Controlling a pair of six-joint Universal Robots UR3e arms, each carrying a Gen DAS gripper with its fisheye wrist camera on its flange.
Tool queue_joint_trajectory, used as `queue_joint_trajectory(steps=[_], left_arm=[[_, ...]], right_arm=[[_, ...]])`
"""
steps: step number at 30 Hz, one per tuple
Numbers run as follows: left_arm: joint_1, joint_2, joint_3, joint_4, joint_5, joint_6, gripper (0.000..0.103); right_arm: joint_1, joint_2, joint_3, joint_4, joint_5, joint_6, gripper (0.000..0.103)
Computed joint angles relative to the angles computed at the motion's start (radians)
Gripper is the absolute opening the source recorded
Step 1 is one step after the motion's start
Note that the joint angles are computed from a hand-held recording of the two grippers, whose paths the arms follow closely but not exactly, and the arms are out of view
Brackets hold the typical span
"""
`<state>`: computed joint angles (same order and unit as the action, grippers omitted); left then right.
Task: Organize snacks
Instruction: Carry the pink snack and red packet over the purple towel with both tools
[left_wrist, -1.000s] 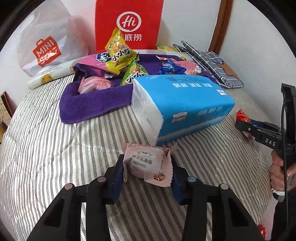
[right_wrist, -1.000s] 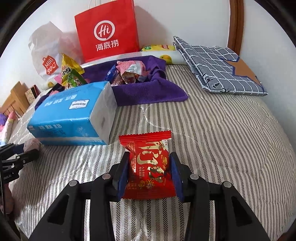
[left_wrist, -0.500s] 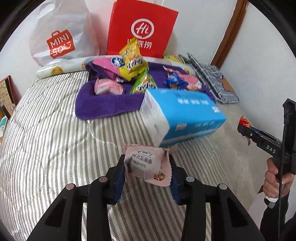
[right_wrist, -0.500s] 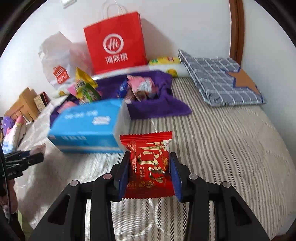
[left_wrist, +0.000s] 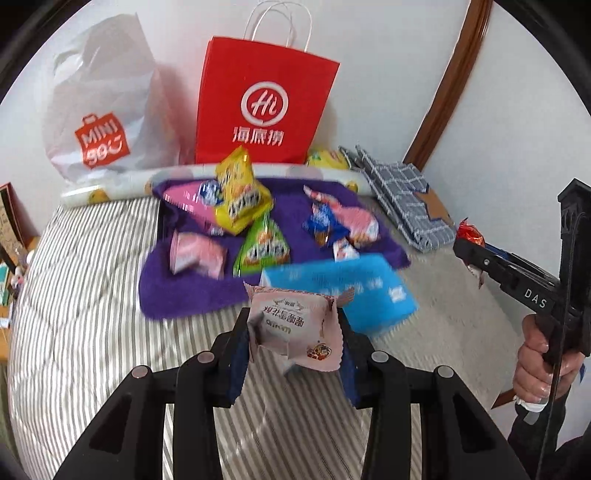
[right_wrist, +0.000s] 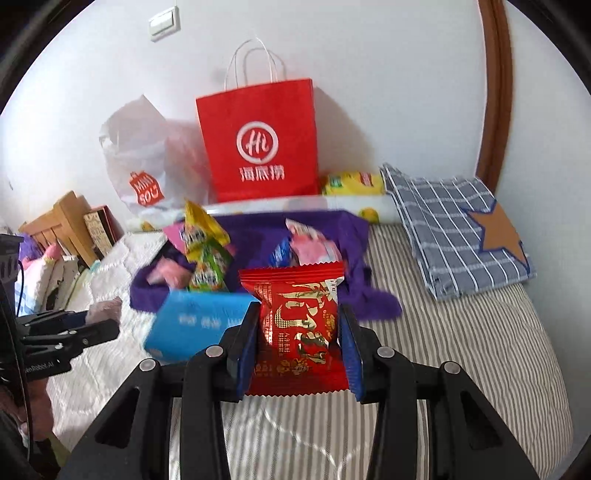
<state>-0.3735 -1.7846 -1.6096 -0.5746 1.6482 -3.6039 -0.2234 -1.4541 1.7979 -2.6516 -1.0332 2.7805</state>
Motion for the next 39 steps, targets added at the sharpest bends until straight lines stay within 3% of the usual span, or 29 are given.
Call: queue_joint_trajectory(steps=[9,27,33,39], left_arm=[[0.07,-0.116,0.26,-0.116,-0.002,0.06,0.039],[0.146,-0.351,0.683,-0.295,-0.011,0.134,0.04],[0.172,-0.377,0.719,-0.302,-0.025,0.135,0.04],[0.207,-0.36,0.596,-0.242,-0.051,0.119,0.04]], right_arm=[[0.089,0.231,-0.39,0.068,-0.035,0.096,0.041],[0.167,0.584,-0.988,0.265,-0.064,0.153,0.041],[0.179,0.685,-1.128,0.323,-0.06,0.162,0.041],[0.196,0.796,-1.2,0.36,-0.061,0.156,0.041]])
